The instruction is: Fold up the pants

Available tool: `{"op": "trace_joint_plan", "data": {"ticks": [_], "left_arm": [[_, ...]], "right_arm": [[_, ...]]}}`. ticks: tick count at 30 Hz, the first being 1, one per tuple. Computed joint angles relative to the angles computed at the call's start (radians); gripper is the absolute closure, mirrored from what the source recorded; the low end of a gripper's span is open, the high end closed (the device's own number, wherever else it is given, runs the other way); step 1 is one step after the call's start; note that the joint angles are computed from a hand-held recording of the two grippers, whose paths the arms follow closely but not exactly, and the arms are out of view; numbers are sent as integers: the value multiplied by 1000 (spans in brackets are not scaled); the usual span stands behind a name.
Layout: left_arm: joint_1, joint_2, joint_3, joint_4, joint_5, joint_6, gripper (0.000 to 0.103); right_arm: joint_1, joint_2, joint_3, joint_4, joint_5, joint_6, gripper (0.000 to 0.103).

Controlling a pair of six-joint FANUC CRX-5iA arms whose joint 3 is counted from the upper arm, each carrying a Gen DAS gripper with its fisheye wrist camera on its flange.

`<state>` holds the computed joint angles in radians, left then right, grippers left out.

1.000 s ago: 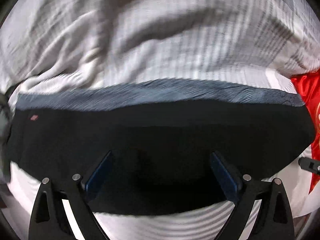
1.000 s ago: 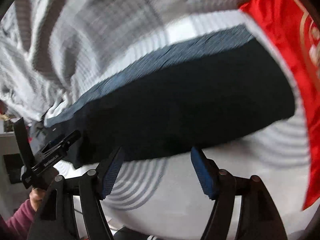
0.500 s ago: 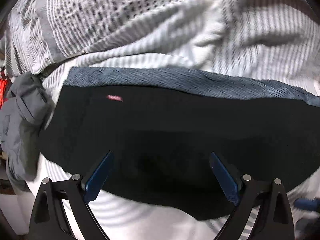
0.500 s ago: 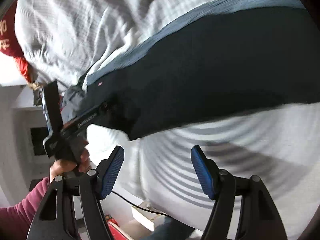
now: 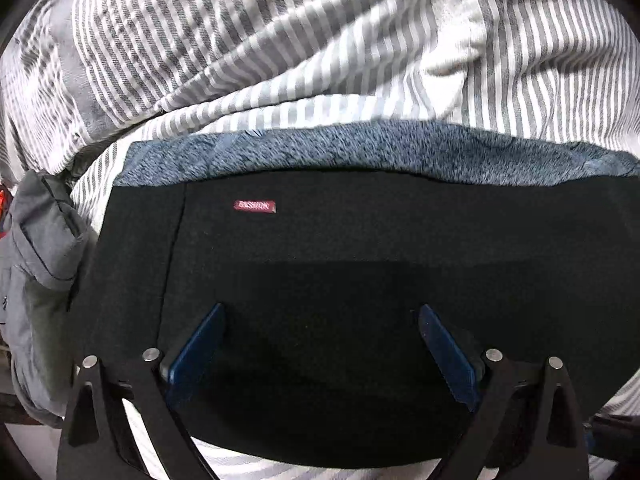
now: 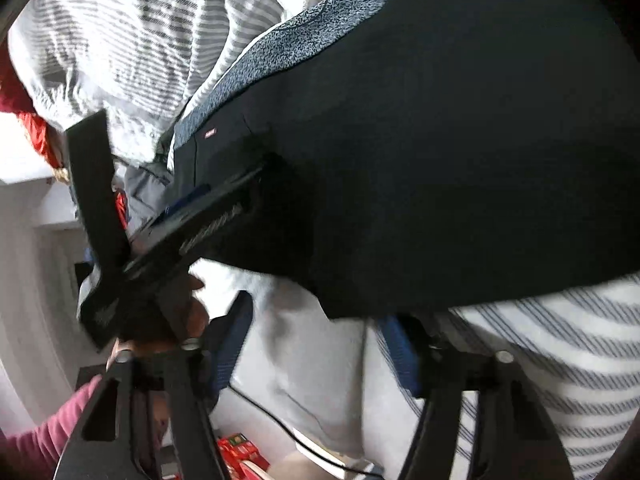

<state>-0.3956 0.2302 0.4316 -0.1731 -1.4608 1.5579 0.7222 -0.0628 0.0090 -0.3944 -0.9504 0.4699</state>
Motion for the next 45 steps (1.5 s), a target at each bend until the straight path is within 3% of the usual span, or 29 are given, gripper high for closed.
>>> {"op": "trace_joint_plan", "data": {"ticks": [1,2,4,7,10,13,15,17,18,31,40,43,45], "left_arm": [[3,-6,2,-6,9,-4,6],[4,-11,5,-20,20,-9,6],[12,-14,2,-34,39,-21,6],[45,-13,-41,1,83,-39,0],[62,-32,-83,25,131,-46,0],[69,5,-17,25,56,-60,0],[58,11,10,23,23,-58,0],[45,6,20,34,24,-66,0],[39,6,24,40,21,-69,0],[-105,109,186,139,-65,-51,0],[-242,256,410,144,-145,28,0],[-270,309,499,116,-155,60,0],[-279,381,608,122,-207,96,0]], "right_arm": [[-2,4,7,15,-6,-15,86],[-5,-6,0,25,4,-22,95],[-11,-30,-13,13,19,-4,95],[10,-18,-1,19,-40,11,95],[-11,-19,-22,-84,-45,21,95],[-13,-37,-19,-110,-68,24,88],[-11,-60,-12,-83,-98,22,69],[1,-89,-12,-11,-129,-20,33],[5,-114,-22,32,-138,-50,30],[40,-342,-197,260,-164,-382,30],[130,-643,-447,541,-127,-752,30],[104,-700,-464,554,-180,-760,30],[89,-724,-469,560,-209,-757,30]]}}
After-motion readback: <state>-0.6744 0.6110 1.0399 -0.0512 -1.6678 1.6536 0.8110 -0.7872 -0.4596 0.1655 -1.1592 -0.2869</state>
